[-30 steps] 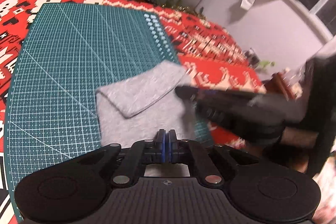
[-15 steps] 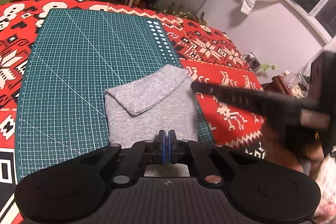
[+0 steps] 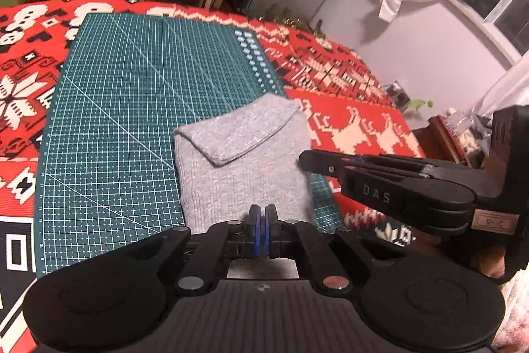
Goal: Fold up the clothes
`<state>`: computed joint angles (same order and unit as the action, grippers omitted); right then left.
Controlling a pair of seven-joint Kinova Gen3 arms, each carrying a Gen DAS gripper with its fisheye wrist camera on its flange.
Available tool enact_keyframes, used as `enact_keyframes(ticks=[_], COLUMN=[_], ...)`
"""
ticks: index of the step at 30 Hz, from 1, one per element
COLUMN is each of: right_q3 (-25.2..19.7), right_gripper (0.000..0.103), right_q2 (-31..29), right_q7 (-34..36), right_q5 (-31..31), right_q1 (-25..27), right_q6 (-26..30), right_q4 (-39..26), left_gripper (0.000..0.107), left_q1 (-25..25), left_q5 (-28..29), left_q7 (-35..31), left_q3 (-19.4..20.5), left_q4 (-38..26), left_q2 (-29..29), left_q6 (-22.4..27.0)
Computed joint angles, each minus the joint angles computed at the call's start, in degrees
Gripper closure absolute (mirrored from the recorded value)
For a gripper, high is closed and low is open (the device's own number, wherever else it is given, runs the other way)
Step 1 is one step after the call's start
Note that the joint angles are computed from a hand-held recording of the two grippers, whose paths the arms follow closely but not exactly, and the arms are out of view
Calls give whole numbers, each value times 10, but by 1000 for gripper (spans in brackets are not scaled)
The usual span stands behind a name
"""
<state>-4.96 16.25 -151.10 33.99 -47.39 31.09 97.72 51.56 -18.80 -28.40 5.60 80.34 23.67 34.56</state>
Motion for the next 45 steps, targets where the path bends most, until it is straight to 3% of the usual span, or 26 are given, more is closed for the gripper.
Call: enact_keyframes(ticks=[6, 9, 13, 17, 23, 27, 30, 33, 39, 45], right_q3=[-33, -26, -17, -9, -40, -61, -58, -50, -41, -63], right_gripper=[97, 97, 97, 97, 97, 97, 97, 100, 100, 97], right_q2=[-18, -9, -7, -9, -43, -35, -19, -22, -31, -47], right_q7=[62, 59, 51, 45, 40, 72, 79, 65, 48, 56], right_q5=[-54, -48, -39, -36, -53, -87, -98, -90, -80, -75], right_q1=[18, -4, -11, -21, 1, 2, -9, -12, -28, -25], right_q6=[-28, -12, -15, 27, -10, -15, -5, -27, 12, 14], right_q4=[8, 3, 15, 6, 26, 16, 11, 36, 33, 31], left_gripper=[105, 104, 105, 105, 105, 105, 105, 105, 105, 105], left_q1=[-4, -10, -15, -3, 7, 5, -5, -6, 5, 2], left_q5=[10, 23, 35, 22, 3, 3, 15, 18, 9, -9], left_q7=[-12, -22, -22, -14, -1, 10, 15, 19, 30, 65], left_q3=[10, 17, 19, 16, 20, 23, 26, 25, 24, 20], left_q4=[4, 6, 36, 37, 43, 52, 76, 85, 78, 104], left_q2=[-2, 4, -12, -21, -32, -31, -34, -37, -41, -62], left_q6=[10, 21, 0, 12, 15, 14, -14, -26, -4, -34])
